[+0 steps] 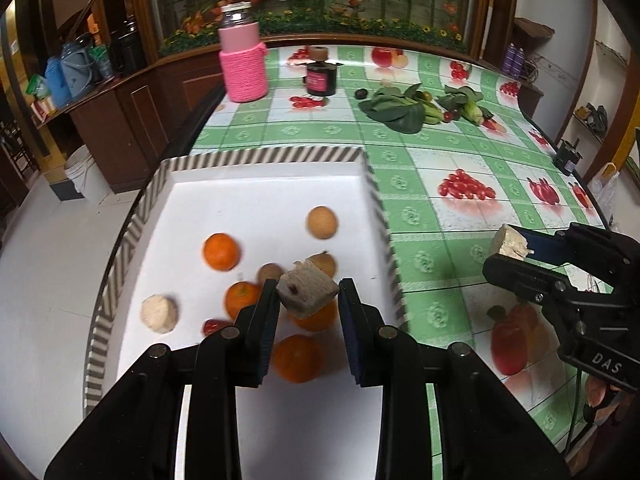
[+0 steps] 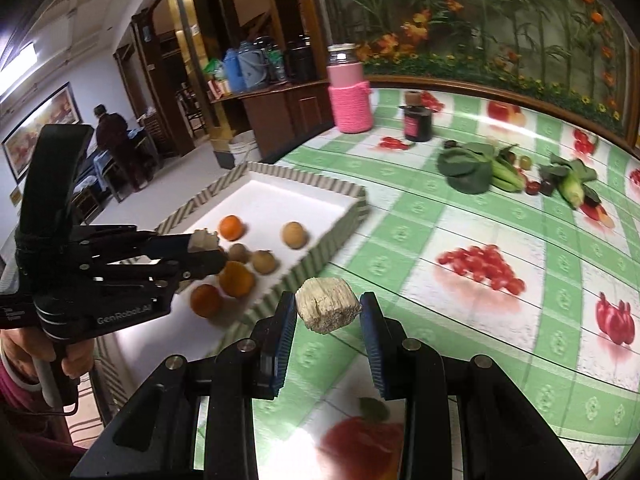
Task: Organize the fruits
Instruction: 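Carry both held cubes over the white tray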
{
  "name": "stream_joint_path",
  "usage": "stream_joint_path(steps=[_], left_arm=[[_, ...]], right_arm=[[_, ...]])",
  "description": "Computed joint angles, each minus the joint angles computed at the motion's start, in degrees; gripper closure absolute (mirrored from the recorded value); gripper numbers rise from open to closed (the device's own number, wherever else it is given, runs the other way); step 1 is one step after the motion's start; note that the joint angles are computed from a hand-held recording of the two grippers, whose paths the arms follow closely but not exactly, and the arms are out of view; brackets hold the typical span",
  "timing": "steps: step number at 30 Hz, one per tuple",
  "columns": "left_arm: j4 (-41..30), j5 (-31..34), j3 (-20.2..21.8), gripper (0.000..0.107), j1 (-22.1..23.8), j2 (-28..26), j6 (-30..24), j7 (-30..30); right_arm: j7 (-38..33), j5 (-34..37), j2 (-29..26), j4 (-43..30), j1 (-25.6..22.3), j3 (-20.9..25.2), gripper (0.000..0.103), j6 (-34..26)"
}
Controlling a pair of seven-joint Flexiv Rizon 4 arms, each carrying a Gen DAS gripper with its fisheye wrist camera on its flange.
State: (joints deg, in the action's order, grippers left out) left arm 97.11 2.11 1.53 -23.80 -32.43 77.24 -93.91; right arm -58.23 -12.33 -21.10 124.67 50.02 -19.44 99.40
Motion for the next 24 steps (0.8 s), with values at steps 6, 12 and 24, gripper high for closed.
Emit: stream_joint_path(steps=[6,12,24], left_arm=[[1.5,0.0,0.7,0.08,1.0,0.6,0.8,-0.4],[2.5,-0.4,1.1,0.08,2.4,0.7,1.0,-0.7],[2.2,-2.4,1.4,0.079,5.3,-0.5,1.0,-1.4]], right_arm=[[0.1,-2.0,-1.7,-3.5,-2.8,4.5,0.07,-1.7],[0.5,-5.3,-3.8,-7.3,-7.0,9.6,0.07,-4.0],[-0.4,-9.2,-9.9,-16.8,-16.5,20.4,0.07,-9.5]])
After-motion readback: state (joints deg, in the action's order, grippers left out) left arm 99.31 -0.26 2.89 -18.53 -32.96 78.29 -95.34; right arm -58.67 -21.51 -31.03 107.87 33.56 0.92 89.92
